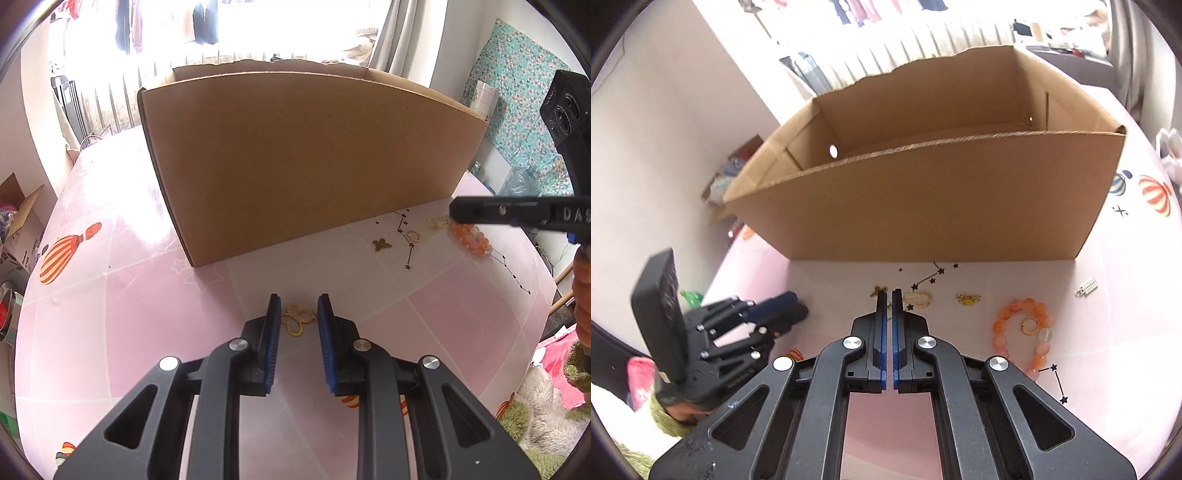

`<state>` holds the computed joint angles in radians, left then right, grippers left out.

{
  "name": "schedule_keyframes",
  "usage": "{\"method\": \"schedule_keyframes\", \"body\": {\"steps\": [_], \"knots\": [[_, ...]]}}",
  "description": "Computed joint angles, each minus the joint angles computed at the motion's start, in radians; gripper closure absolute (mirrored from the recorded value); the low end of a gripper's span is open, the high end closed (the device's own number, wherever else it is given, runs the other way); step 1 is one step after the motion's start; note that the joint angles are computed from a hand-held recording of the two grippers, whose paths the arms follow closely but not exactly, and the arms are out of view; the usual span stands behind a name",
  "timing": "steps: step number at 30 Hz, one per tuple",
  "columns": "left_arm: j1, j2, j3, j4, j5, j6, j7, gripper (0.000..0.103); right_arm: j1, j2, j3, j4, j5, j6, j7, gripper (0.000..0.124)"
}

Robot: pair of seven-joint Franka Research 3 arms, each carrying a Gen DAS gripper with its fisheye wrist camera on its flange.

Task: Organize jewelry

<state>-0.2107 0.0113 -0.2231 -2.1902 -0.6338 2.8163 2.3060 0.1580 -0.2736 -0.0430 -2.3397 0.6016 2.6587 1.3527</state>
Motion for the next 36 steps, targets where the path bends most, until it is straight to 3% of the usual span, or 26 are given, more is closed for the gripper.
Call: {"method": "schedule_keyframes", "body": {"steps": [9,17,23,29,34,36], "knots": [[0.005,-0.014,0.006,-0.007,-0.136,-0.013,0.107,0.084,0.015,-0.032,-0.011,-0.015,0.045,0.04,-0.017,0.124],[-0.02,-0.074,0.027,-0.045,-0.13,-0.003,0.136,0.084,0.039,-0.049,-0.027,-0.029,0.093,0.067,-0.082,0.124],[-0.069,-0.144,0.08,-0.031,-0.242,-0.053,0.239,0.084,0.073,-0.059,-0.045,0.005,0.158,0.086,-0.18,0.124],[-0.085,-0.121,0.105,0.112,-0.347,-0.128,0.357,0.084,0.108,-0.038,-0.085,0.103,0.267,0.108,-0.36,0.124],[-0.034,0.052,0.049,0.333,-0.149,-0.203,0.169,0.084,0.056,0.063,-0.08,0.236,0.26,0.049,-0.394,0.124],[-0.017,0.134,0.036,0.439,-0.049,-0.275,0.06,0.084,0.02,0.121,-0.075,0.3,0.235,-0.011,-0.369,0.124]]}}
